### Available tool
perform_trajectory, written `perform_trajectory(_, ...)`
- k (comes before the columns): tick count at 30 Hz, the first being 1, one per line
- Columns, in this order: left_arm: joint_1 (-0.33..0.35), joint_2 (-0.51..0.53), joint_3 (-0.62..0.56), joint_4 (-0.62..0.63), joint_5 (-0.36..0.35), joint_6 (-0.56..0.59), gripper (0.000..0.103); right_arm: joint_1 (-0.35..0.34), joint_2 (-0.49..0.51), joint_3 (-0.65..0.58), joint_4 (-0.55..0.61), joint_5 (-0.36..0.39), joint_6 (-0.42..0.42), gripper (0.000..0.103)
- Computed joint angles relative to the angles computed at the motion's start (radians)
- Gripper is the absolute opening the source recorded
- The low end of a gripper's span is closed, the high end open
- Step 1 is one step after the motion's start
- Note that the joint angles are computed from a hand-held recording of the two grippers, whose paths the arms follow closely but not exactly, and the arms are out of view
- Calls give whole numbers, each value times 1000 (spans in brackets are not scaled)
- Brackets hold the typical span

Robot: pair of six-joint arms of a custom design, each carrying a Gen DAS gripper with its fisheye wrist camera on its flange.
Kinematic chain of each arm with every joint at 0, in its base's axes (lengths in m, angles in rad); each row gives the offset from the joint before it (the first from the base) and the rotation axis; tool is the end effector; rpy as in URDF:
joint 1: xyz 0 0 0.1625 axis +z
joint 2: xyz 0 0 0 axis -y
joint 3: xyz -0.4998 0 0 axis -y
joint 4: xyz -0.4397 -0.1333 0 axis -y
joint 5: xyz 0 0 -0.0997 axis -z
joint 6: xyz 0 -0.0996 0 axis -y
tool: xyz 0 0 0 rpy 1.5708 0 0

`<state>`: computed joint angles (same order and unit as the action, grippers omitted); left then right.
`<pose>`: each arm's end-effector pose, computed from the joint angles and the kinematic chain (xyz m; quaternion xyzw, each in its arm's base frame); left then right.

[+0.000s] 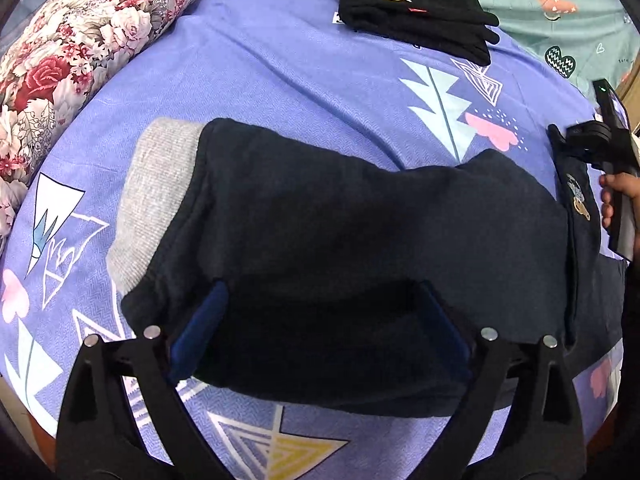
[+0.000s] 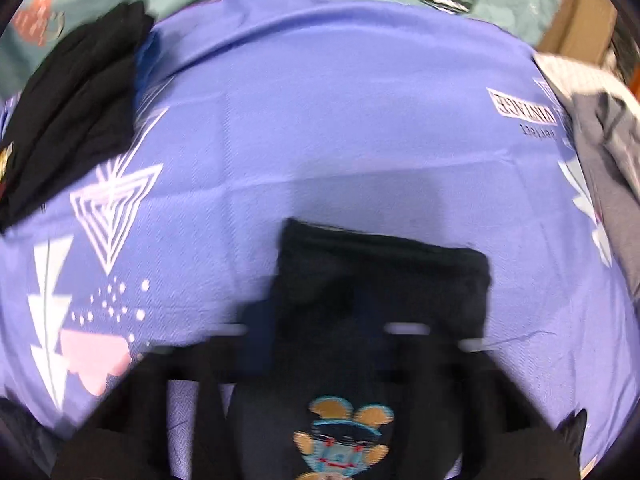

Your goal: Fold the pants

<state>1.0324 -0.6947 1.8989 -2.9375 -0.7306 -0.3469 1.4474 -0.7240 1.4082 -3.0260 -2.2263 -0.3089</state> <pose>-0.1555 -0.6650 0.0225 0.0541 0.9090 -0.2411 0.3356 -0.0316 -0.8442 0.2285 -0.0393 -0.8847 0.2838 0.3677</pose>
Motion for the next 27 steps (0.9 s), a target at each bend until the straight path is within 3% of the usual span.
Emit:
perform_trajectory(3,1,-4,0,8,-1,3,96,-34,-92,77,18,155,61,9)
perform_trajectory(9,21,-8,-26,54,-31,39,97,-140,-453,501,-286,575,56,9)
perform_trajectory(11,25,-7,-41,85,-33,34,97,-193,-549,601,-313,650,66,9)
perform_trajectory(14,27,-2,-58,120,-26,31,99,-278,-641,708,-307,633,77,9)
perform_trajectory(18,23,4,-63,137,-8,38,99,-416,-669,765,-198,665,157,8)
perform_trajectory(20,22,2,-58,132,-10,29,99,-438,-669,788,-179,651,165,8)
perform_trajectory(22,21,-3,-54,134,-15,19,99,-456,-684,802,-181,689,163,11)
perform_trajectory(24,21,-12,-48,130,-28,7,99,-466,-706,806,-148,735,169,28)
perform_trajectory(25,22,-16,-43,120,-38,1,99,-469,-711,809,-152,757,168,44)
perform_trajectory(26,23,-22,-37,102,-51,-6,99,-470,-712,812,-166,769,160,51)
perform_trajectory(27,25,-26,-31,86,-63,-12,99,-465,-711,808,-171,779,147,52)
